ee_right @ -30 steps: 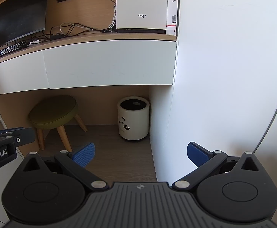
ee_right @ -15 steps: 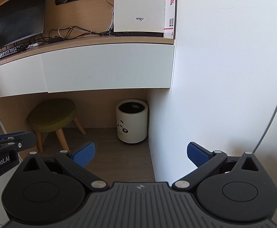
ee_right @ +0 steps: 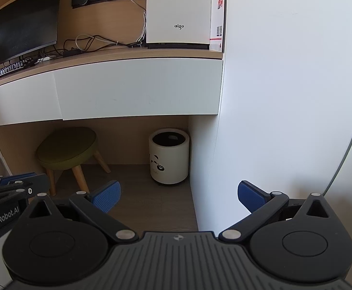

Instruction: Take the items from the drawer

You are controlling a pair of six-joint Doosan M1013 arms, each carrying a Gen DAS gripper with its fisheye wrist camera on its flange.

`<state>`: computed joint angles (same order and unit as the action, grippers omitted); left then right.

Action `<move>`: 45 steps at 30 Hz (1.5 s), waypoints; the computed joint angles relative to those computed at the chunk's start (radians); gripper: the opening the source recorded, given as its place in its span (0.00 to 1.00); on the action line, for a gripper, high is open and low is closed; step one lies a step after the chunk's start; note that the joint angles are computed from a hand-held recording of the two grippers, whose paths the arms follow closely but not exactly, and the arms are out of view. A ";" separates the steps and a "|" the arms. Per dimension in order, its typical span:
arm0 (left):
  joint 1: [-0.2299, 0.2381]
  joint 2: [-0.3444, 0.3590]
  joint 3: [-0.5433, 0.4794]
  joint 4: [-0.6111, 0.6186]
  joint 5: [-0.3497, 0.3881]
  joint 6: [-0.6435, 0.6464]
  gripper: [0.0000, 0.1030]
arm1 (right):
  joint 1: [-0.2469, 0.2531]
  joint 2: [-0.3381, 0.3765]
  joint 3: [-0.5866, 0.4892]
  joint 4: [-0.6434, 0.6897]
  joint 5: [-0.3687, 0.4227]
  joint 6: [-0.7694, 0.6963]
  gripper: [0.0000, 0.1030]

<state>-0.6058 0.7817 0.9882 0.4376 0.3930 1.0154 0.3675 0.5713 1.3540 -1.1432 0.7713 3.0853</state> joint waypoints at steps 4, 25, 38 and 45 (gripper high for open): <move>-0.001 -0.004 0.007 0.025 -0.010 -0.024 0.14 | 0.001 -0.001 0.001 -0.005 -0.001 0.005 1.00; 0.000 -0.015 0.030 0.065 -0.031 -0.065 0.14 | 0.010 -0.004 0.006 -0.009 0.003 0.013 1.00; 0.007 -0.003 0.013 -0.026 -0.027 0.013 0.14 | 0.009 0.001 -0.003 0.009 0.019 -0.014 1.00; 0.017 0.018 -0.027 -0.112 -0.008 0.091 0.14 | -0.001 0.015 -0.035 0.033 0.051 -0.043 1.00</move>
<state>-0.5892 0.7998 0.9617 0.3256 0.3846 1.1064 0.3664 0.5864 1.3186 -1.1106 0.8225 3.0423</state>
